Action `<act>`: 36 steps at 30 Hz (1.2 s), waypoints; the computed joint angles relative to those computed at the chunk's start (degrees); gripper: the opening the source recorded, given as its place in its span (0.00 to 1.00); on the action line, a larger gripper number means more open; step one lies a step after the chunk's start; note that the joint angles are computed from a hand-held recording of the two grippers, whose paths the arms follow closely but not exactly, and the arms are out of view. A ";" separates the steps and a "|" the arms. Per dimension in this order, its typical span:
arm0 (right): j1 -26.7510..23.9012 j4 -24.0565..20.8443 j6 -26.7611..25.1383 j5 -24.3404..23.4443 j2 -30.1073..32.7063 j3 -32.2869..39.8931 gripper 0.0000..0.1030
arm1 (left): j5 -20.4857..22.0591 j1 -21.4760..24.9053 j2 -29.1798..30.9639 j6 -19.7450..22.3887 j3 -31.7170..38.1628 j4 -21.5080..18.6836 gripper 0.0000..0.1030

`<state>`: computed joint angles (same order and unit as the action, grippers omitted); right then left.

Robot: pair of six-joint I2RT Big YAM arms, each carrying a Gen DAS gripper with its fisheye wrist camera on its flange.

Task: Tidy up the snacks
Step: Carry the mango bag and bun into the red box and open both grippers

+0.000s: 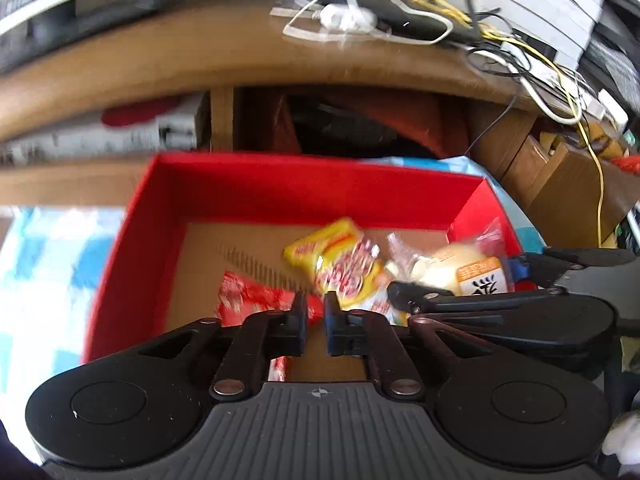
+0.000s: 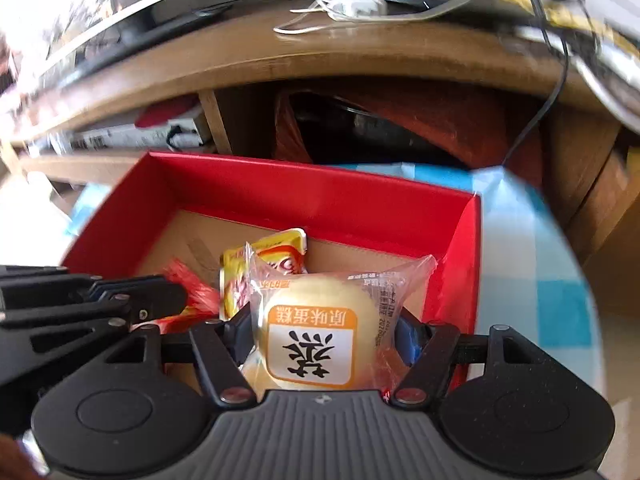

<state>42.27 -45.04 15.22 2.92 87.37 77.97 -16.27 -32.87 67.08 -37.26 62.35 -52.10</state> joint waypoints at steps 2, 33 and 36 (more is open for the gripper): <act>-0.33 1.06 1.04 -0.70 -0.31 -0.57 0.82 | 0.93 0.66 -0.60 -1.19 -0.58 0.11 0.19; -0.68 -0.72 4.04 -1.90 -4.70 -0.91 0.87 | -4.83 -3.48 -4.65 -3.19 1.03 -6.53 0.70; 0.11 -1.16 3.94 -2.01 -5.53 -1.14 0.87 | -5.37 -3.91 -5.89 -4.01 0.55 -8.13 0.71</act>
<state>42.38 -46.19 19.16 0.91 81.84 76.83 -21.64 -36.78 61.18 -41.27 62.89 -60.24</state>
